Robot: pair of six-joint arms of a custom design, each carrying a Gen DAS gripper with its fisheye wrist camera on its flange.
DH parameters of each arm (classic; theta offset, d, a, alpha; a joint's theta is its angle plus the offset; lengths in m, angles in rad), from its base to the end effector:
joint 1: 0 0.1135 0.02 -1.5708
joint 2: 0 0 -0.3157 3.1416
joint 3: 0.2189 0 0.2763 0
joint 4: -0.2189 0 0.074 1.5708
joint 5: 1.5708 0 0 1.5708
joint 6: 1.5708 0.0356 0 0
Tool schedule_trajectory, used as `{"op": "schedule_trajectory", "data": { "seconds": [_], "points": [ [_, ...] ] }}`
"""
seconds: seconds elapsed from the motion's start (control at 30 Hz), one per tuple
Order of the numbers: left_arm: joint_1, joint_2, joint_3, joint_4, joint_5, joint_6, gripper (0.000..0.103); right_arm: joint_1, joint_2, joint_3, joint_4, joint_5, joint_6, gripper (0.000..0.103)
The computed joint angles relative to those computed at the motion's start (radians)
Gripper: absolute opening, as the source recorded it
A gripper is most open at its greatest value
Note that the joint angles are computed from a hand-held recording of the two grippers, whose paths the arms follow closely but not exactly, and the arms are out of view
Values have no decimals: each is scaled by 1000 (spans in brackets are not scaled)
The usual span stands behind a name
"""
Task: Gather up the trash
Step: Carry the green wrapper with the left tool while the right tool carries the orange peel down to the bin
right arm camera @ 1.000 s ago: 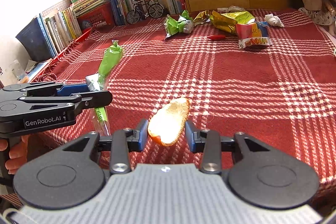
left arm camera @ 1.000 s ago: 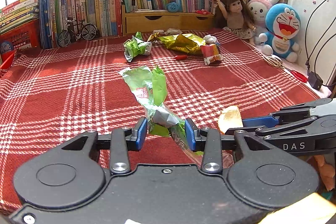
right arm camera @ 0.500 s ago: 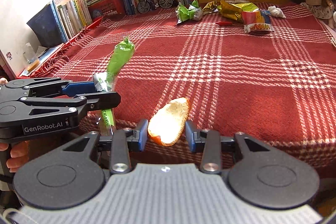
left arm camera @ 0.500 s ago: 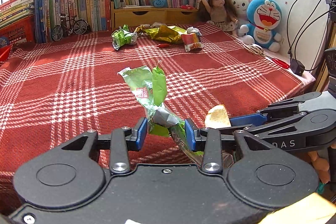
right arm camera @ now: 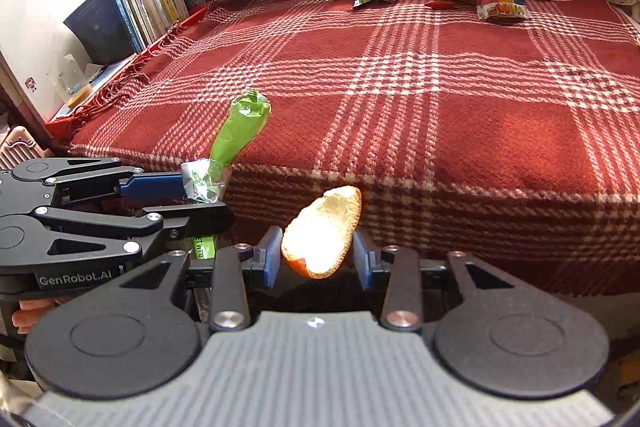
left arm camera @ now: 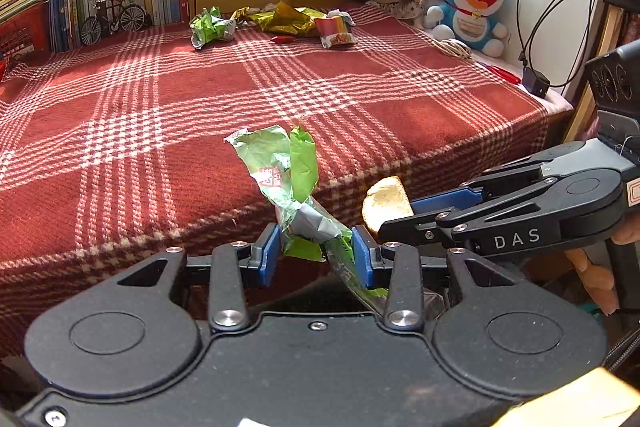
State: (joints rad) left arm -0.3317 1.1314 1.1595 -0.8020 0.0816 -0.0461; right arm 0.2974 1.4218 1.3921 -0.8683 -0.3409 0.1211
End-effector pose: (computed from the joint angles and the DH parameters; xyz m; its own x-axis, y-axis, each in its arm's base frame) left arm 0.2183 -0.0783 0.3902 -0.6776 0.1848 -0.7118 0.3488 0.9329 -0.0899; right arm 0.2944 0.1027 0.3936 -0.7997 -0.1260 -0.5870 -0.3815 0.8616 0.3348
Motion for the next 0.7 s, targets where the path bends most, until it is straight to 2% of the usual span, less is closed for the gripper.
{"op": "schedule_trajectory", "data": {
  "seconds": [0.47,0.7],
  "points": [
    [-47,25,-96,-96,-9,62,36,38,33,-63,-92,22,-46,45],
    [-45,82,-145,-94,6,68,35,52,87,-87,-114,36,-58,45]
  ]
}}
